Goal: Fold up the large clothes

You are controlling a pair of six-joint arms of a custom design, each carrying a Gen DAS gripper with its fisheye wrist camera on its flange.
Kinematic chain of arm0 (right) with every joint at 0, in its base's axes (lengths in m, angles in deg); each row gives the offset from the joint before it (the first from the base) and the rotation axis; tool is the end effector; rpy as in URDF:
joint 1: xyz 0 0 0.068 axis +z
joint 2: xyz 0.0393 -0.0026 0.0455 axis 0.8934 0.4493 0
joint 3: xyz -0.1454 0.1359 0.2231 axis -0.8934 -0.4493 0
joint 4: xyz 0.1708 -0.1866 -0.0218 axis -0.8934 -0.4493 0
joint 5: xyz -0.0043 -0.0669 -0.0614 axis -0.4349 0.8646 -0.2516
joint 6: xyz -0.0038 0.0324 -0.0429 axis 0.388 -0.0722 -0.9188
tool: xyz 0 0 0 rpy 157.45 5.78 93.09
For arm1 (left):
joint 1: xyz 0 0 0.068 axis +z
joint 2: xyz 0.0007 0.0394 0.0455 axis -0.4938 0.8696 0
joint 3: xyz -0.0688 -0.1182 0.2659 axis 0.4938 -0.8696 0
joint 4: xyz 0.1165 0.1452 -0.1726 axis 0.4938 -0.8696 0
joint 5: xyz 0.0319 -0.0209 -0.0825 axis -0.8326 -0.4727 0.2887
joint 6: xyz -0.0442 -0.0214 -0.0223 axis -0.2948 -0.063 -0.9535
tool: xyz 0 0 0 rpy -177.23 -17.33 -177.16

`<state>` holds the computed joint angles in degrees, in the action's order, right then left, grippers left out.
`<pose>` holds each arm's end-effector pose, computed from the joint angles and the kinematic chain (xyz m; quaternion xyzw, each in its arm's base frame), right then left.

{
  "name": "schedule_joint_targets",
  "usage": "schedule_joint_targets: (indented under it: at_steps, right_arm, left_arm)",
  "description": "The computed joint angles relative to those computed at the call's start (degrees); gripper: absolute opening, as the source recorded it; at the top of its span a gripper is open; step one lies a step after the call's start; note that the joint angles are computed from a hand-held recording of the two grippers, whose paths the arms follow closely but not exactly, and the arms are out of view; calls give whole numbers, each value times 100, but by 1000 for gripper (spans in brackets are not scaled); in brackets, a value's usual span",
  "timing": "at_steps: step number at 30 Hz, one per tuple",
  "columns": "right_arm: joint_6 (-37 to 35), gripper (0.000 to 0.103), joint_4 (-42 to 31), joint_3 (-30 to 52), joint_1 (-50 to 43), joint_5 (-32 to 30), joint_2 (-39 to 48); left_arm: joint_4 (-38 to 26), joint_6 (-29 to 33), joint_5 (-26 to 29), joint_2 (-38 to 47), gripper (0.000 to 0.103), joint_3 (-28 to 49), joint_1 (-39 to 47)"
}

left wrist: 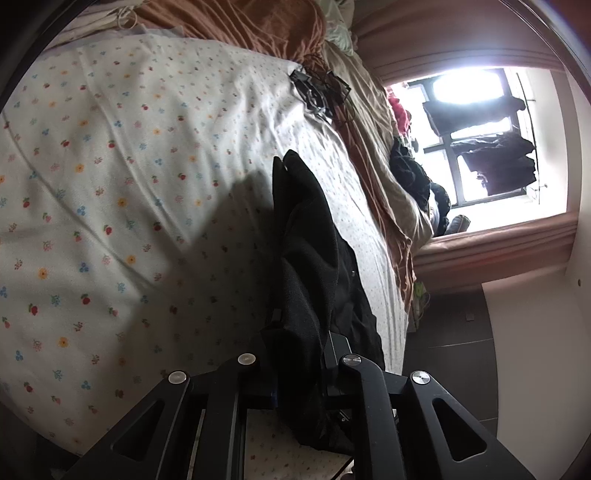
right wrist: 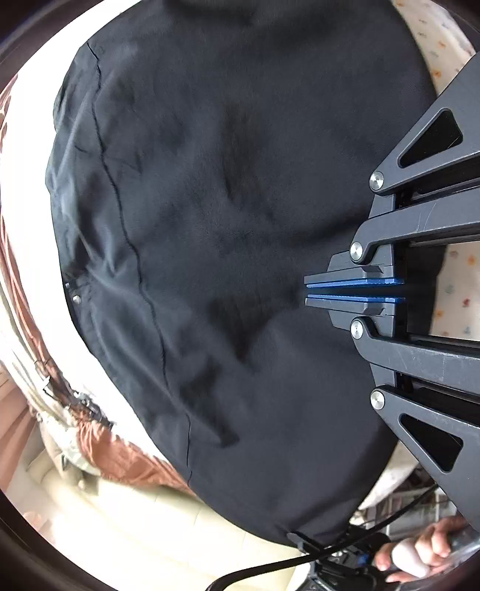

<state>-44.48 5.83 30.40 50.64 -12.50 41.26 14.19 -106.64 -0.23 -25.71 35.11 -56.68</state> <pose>0.2763 -0.0435 0.2340 -0.0807 0.9576 0.2319 0.1507 0.1140 -0.0546 0.3111 -0.4167 0.7671 -0.3693 0.3187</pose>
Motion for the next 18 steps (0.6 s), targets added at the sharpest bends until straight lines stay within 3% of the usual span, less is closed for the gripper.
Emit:
schedule_joint_targets:
  at_steps: [2, 3, 4, 6, 9, 13, 15, 18]
  right_arm:
    - [-260, 4, -323, 76, -144, -188, -100]
    - [-419, 8, -499, 100, -196, -247, -176]
    - [-504, 26, -573, 101, -234, -257, -245]
    - [-569, 48, -493, -66, -310, -218, -542]
    - [-679, 48, -346, -353, -266, -92, -698]
    - [-441, 29, 310, -865, -199, 65, -537]
    - [-381, 26, 597, -1038, -262, -16, -447]
    - [-393, 25, 467, -937, -349, -166, -298]
  left_arm:
    - [-14, 54, -147, 156, 14, 202, -168]
    - [-15, 73, -219, 235, 14, 294, -250]
    - [0, 81, -280, 308, 14, 380, -325]
    - [53, 104, -357, 454, 14, 534, -431]
    - [54, 140, -606, 651, 14, 796, -718]
    - [133, 296, -663, 1082, 13, 1182, -910]
    - [191, 366, -701, 1334, 13, 1361, -1034]
    - [208, 499, -862, 1671, 13, 1720, -1251]
